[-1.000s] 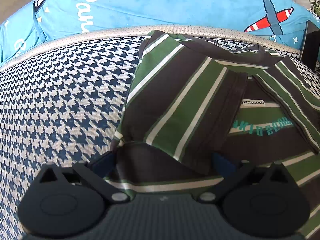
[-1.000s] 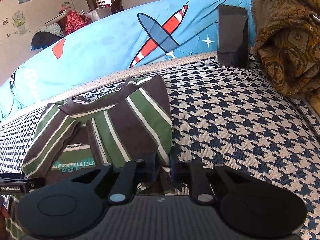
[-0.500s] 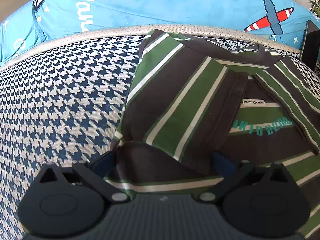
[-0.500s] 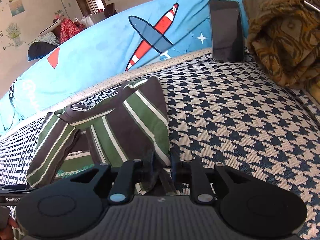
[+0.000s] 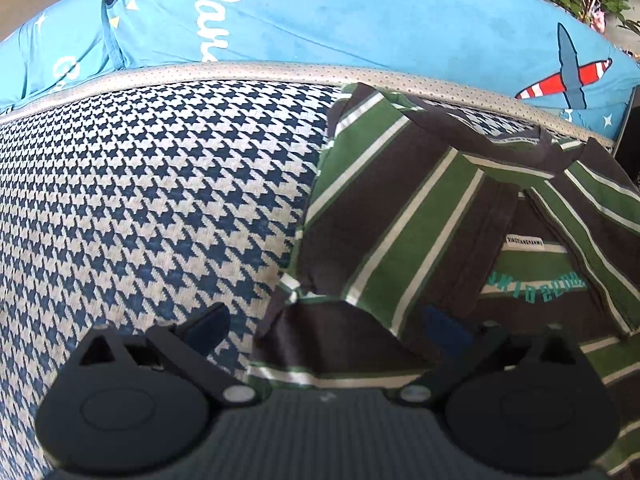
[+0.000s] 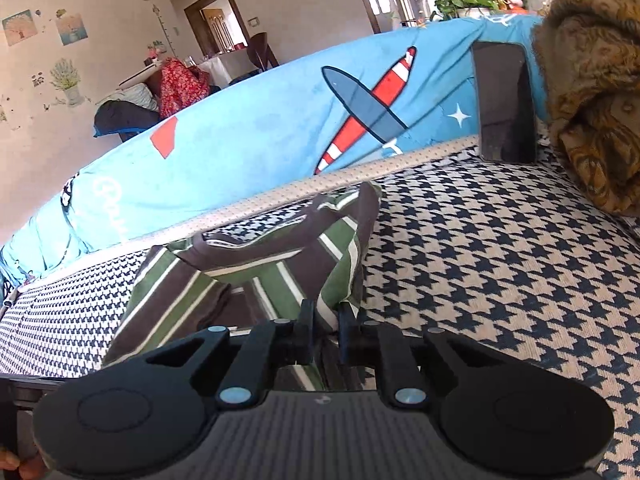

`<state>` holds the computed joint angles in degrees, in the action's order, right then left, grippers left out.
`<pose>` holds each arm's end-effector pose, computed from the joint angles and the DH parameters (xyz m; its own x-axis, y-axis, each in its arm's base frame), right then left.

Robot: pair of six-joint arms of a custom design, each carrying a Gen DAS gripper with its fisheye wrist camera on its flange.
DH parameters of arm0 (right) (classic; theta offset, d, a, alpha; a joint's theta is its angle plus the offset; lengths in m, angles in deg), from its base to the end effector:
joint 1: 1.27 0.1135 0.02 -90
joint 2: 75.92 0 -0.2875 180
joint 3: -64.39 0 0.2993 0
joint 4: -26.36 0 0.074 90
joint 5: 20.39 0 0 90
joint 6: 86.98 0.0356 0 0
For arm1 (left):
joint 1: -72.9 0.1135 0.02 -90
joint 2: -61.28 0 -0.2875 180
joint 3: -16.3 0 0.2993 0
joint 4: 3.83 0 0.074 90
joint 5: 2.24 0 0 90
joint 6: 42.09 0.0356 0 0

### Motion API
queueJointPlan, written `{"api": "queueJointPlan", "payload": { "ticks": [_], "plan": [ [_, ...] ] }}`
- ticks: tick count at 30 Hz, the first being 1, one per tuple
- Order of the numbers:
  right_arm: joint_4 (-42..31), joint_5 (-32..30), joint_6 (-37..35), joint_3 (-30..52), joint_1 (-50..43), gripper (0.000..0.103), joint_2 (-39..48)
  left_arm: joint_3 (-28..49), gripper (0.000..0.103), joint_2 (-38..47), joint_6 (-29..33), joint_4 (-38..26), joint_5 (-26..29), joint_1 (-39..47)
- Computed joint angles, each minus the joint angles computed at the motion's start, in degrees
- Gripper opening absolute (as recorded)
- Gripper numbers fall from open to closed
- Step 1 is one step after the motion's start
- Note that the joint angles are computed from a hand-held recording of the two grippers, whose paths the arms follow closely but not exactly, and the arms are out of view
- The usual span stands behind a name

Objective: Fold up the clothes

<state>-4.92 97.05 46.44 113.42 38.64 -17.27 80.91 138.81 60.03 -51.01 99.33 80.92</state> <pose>0.1987 0.1448 0.2399 -0.5725 0.3164 -0.7564 0.1257 0.9455 0.3004 0.3019 0.0353 0.2329 -0.8472 0.0884 -0.5239 0.1434 0.9875 -0.0653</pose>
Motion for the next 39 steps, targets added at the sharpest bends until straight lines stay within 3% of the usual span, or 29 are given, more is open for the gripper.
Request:
{"api": "queueJointPlan", "payload": {
  "ticks": [10, 19, 24, 33, 39],
  "plan": [
    [9.3, 1.1, -1.4, 8.3, 7.6, 0.012, 13.2, 2.3, 0.103, 1.1, 2.1, -0.9, 2.0, 6.9],
    [19.9, -2.5, -8.7, 19.9, 14.1, 0.012, 33.0, 5.1, 0.103, 4.1, 4.0, -1.2, 2.9, 15.0],
    [16.3, -6.5, -8.5, 27.3, 14.7, 0.015, 42.0, 6.8, 0.103, 5.8, 4.8, -3.3, 3.8, 17.1],
    [19.8, -9.1, -2.8, 23.0, 12.5, 0.018, 37.9, 7.9, 0.103, 5.7, 4.5, -6.3, 6.6, 17.5],
    [15.9, -6.5, -1.1, 23.5, 12.5, 0.018, 36.6, 6.6, 0.103, 3.6, 3.2, -6.1, 6.1, 15.5]
  ]
}}
